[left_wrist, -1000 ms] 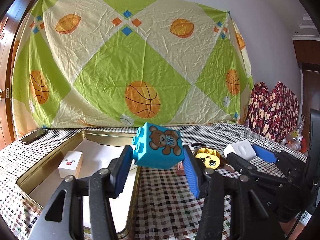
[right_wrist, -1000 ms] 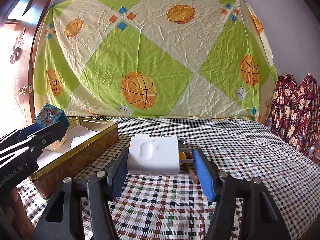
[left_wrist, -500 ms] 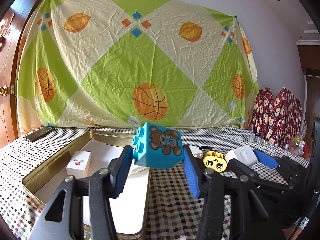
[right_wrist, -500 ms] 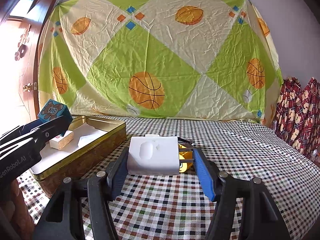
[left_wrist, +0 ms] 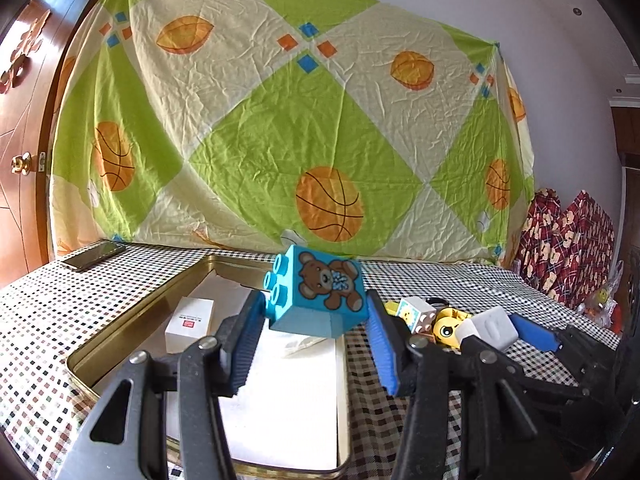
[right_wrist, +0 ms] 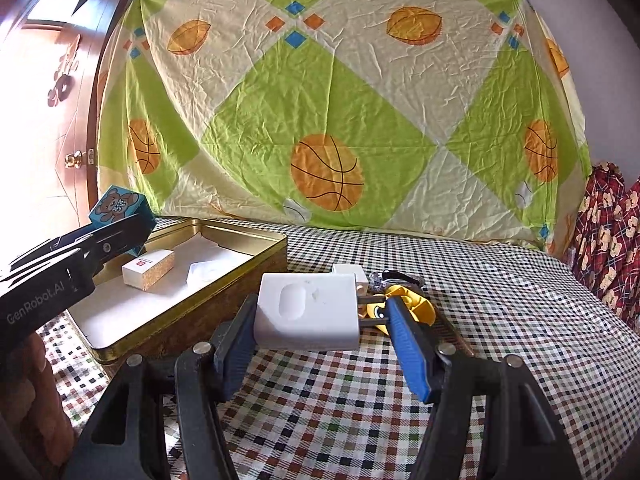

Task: Organize rigid objects
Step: 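Lower blue bear brick into tin, open left gripper while right gripper releases white box inside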

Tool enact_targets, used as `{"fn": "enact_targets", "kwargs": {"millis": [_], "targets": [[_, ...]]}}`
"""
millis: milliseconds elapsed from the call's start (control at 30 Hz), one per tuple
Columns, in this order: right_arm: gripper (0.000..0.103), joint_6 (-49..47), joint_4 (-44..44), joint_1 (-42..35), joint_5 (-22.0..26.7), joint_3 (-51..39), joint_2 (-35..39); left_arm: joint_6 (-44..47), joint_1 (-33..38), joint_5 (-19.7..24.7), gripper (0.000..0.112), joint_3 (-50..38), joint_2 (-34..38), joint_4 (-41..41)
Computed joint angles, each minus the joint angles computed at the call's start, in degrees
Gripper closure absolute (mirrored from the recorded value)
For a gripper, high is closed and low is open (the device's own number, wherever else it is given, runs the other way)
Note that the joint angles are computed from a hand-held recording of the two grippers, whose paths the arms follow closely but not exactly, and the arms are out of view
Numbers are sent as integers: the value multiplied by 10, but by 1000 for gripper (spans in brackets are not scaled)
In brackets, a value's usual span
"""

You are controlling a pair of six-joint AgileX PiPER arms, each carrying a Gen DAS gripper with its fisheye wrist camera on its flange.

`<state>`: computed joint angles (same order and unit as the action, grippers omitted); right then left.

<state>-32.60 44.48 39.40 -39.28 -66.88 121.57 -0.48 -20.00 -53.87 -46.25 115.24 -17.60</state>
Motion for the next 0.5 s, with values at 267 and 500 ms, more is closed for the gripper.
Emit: {"fn": "enact_targets", "kwargs": {"millis": [267, 500], "targets": [[38, -22, -3, 4, 50, -37, 12, -18, 29, 6, 63, 8, -6, 12], [38, -50, 1, 0, 117, -86, 19, -28, 64, 52, 63, -2, -16, 27]]}}
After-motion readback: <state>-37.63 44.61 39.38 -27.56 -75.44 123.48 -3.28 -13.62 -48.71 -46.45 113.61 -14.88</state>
